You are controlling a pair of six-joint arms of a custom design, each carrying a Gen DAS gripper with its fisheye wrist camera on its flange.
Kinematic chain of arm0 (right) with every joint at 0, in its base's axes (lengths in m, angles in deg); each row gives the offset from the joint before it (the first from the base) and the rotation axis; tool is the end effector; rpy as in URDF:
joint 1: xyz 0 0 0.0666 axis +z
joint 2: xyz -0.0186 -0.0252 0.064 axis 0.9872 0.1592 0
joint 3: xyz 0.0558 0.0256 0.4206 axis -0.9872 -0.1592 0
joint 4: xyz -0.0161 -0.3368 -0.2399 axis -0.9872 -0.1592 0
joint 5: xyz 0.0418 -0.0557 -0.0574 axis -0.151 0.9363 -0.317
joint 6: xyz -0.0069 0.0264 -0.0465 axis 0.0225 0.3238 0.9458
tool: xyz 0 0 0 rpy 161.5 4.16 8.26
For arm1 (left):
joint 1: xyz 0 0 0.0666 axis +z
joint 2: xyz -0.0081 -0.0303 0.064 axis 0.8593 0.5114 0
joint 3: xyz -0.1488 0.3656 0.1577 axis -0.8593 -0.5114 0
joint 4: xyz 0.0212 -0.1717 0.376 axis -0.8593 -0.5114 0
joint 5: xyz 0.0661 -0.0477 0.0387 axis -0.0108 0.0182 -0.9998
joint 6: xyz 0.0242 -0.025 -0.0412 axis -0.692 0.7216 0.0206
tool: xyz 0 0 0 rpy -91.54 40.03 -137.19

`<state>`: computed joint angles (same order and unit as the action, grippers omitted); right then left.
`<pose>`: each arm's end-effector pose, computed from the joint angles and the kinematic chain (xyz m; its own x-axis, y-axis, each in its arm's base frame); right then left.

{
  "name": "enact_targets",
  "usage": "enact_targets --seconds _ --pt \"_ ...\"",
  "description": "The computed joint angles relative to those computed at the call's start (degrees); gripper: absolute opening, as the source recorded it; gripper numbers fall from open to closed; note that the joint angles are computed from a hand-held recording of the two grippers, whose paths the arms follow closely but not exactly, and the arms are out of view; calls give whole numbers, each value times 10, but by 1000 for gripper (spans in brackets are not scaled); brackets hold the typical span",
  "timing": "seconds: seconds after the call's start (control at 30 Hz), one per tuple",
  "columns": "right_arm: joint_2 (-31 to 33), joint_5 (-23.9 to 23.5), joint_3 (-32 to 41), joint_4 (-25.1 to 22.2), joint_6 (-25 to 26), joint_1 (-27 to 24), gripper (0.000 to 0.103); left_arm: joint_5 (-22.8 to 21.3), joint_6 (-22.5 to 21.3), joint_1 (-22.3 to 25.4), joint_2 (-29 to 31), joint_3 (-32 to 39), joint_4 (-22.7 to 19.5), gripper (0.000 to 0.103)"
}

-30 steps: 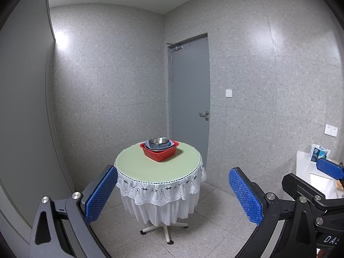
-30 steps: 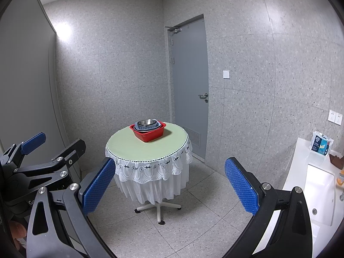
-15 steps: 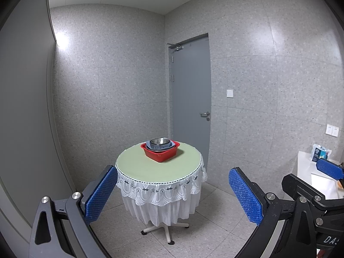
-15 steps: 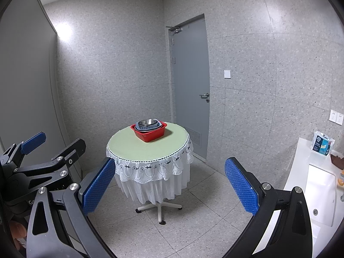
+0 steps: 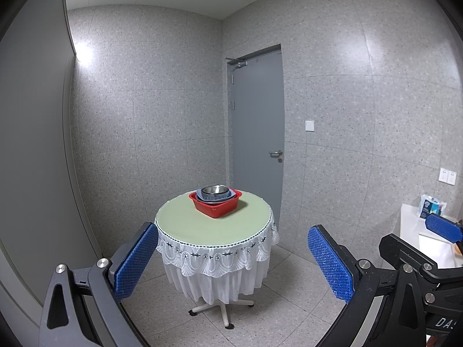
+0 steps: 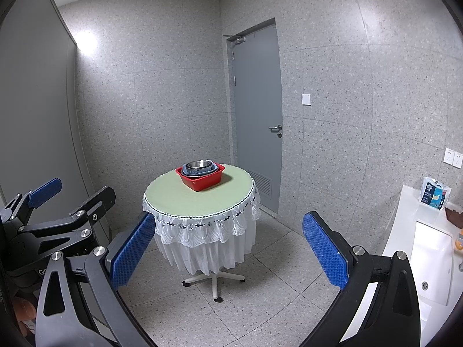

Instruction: Organize plates and bowls

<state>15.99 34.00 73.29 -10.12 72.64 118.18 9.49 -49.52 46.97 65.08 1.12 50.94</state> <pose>0.4866 0.3431 0.6453 -0.3217 0.0417 -0.9459 0.0682 0.9975 0.0208 0.5026 -0.1076 0.5466 -0.2421 0.0399 -0.9694 0.1505 0.9886 0.0031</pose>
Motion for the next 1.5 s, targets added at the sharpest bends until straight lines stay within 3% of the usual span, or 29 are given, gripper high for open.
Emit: enact_targets --seconds 1.5 --pt "2 -17 0 1 5 -11 103 9 4 7 9 7 4 102"
